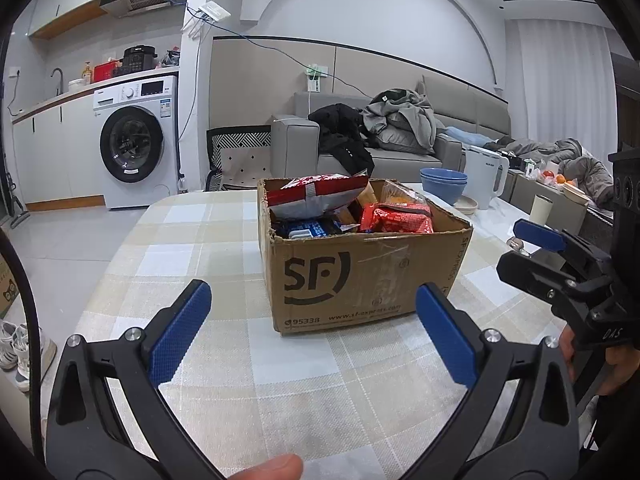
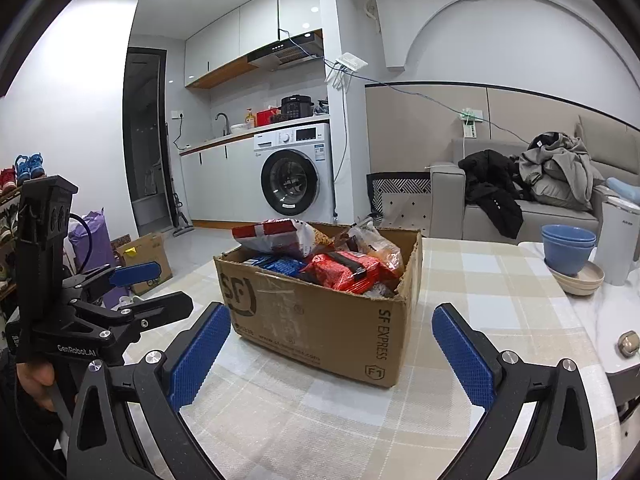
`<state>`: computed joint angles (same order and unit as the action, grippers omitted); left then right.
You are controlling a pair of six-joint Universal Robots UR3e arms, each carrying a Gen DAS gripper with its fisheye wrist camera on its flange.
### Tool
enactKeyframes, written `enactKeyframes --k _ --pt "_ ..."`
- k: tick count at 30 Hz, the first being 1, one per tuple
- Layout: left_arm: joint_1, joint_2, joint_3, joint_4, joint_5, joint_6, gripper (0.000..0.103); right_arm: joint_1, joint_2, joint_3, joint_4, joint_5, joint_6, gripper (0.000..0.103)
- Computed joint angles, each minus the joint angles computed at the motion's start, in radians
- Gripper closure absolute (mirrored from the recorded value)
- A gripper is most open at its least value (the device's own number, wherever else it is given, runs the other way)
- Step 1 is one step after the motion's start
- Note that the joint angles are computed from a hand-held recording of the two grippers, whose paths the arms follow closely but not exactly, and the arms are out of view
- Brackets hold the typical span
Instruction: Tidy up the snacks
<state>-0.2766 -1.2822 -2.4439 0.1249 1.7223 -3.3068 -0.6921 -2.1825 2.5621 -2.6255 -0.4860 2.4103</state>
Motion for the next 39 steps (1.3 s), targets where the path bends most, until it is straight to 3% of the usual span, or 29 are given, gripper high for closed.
enactKeyframes --k 10,39 --pt "0.01 0.015 -0.039 0.027 0.013 0.012 0.001 -0.03 -0.046 0.041 0.038 0.032 -0.041 0.0" --pt "-0.012 -0.093 -0.077 0.188 0.049 0.027 0.001 -0.006 0.048 0.07 -0.141 0.012 0.022 0.0"
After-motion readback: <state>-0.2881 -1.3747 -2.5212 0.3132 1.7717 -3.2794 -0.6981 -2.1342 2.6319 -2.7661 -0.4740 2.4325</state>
